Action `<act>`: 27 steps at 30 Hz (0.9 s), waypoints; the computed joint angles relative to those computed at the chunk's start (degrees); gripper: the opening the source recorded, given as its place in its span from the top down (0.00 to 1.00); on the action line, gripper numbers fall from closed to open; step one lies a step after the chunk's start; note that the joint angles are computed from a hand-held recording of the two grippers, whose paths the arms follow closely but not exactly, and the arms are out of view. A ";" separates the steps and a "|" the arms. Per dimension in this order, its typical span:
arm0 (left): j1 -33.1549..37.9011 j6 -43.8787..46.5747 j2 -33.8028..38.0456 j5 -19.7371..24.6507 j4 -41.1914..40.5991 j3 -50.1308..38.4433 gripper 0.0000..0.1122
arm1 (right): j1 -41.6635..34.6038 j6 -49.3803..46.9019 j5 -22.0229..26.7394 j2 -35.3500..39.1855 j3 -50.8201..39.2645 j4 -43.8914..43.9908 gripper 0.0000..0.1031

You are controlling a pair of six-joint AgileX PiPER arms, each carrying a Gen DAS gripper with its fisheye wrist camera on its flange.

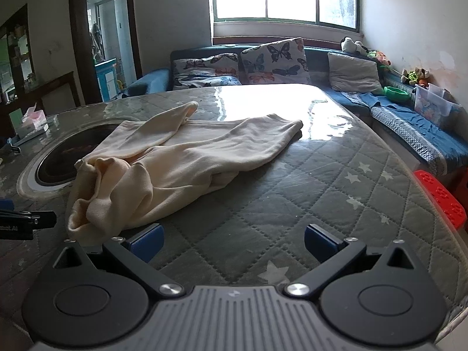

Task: Fold clothes
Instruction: 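Move both grippers toward the cream sweatshirt on the table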

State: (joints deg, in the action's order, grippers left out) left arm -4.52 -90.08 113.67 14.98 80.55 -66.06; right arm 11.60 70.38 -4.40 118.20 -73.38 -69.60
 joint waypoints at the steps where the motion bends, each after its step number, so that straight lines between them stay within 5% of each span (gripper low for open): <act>1: -0.10 0.06 -0.05 0.12 -0.09 0.06 0.08 | 0.03 -0.27 -0.08 -0.10 0.12 0.28 0.00; 8: -0.47 3.49 -0.08 0.57 -3.11 -0.59 0.08 | 0.31 -4.48 -0.31 -0.22 0.23 4.30 0.00; 20: -1.68 12.91 0.99 1.67 -10.99 -2.29 0.08 | 1.40 17.48 -0.07 0.72 -1.38 -18.58 0.00; 27: -2.66 15.57 0.54 1.97 -12.30 -1.63 0.08 | 2.18 21.74 -0.18 0.63 -1.35 -23.91 0.00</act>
